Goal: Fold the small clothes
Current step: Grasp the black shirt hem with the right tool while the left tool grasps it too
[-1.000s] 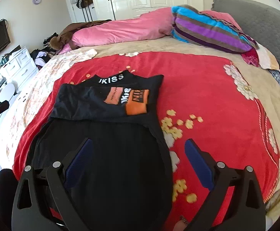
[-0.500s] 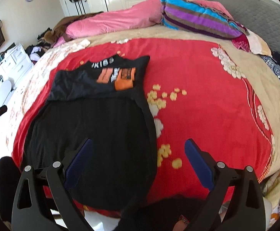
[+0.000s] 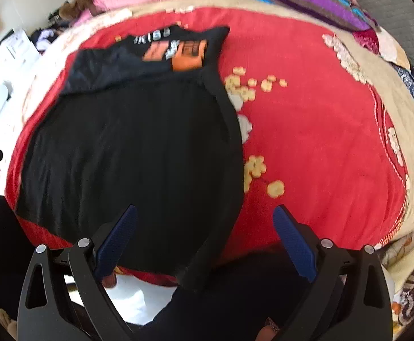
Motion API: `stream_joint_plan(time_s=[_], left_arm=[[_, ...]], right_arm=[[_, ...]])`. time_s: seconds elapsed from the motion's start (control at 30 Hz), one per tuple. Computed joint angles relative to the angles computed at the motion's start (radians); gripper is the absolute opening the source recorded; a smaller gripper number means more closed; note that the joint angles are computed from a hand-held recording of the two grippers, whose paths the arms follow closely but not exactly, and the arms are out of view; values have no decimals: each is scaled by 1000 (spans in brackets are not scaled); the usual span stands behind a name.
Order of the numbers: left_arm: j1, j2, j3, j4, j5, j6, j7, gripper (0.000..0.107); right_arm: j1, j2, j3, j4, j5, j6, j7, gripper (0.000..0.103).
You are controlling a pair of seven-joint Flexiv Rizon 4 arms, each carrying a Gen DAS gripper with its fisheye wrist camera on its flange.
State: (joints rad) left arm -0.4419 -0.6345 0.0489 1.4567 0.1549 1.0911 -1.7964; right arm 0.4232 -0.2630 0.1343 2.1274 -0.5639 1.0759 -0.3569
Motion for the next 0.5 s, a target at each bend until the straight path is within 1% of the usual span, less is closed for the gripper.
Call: stream_joint_plan(time_s=[0.03, 0.27, 0.4, 0.5], left_arm=[[3, 4, -3, 11, -7, -12, 0, 94], [18, 3, -24, 22, -25, -69, 26, 94], [34, -6, -51, 27, -61, -102, 53, 94], [33, -20, -60, 19, -76, -157, 73, 94]], right_arm=[[-1, -7, 12, -14, 30, -25, -19, 96], [1, -30, 40, -53, 135, -83, -96, 96], [7, -43, 41, -74, 165, -113, -122, 96], [9, -53, 46, -92, 193, -144, -149, 96]])
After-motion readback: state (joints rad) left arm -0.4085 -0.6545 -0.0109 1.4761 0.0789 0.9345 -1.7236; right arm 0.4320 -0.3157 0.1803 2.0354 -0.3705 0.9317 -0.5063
